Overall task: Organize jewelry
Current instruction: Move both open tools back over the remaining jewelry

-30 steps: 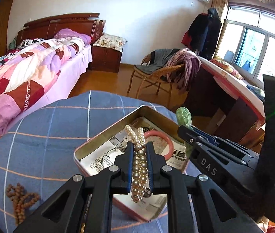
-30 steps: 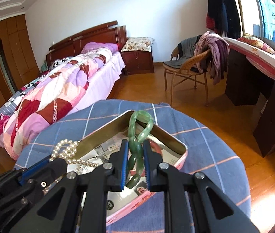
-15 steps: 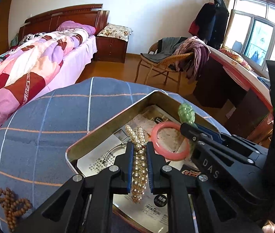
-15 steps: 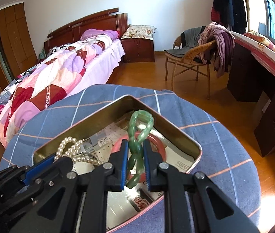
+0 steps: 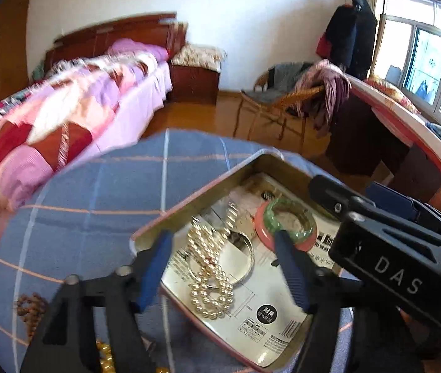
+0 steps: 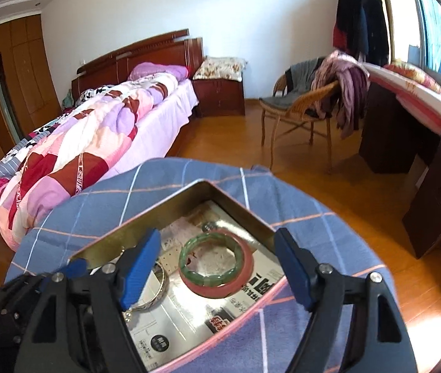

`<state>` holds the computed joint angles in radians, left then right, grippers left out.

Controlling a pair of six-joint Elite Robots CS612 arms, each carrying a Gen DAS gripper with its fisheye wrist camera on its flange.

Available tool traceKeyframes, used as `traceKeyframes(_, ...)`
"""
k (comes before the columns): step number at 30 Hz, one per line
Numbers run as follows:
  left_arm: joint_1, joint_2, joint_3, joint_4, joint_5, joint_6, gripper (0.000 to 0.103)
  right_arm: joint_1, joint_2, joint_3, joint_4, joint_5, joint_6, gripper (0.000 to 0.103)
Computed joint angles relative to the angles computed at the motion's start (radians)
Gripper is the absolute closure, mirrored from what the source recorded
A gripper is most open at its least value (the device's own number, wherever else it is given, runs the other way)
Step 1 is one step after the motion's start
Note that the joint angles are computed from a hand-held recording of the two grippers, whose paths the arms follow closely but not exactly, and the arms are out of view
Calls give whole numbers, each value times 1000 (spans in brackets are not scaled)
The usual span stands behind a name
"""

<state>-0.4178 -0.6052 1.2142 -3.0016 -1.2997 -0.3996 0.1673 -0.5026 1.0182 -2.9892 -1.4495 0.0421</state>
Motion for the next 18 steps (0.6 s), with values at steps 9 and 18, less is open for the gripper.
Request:
traceKeyframes(9, -16, -70, 117, -53, 70, 15, 28, 5, -67, 114, -92, -14, 7, 25)
traceKeyframes(18, -34, -141, 274, -121, 124, 8, 27, 22, -116, 220, -130, -12, -4, 24)
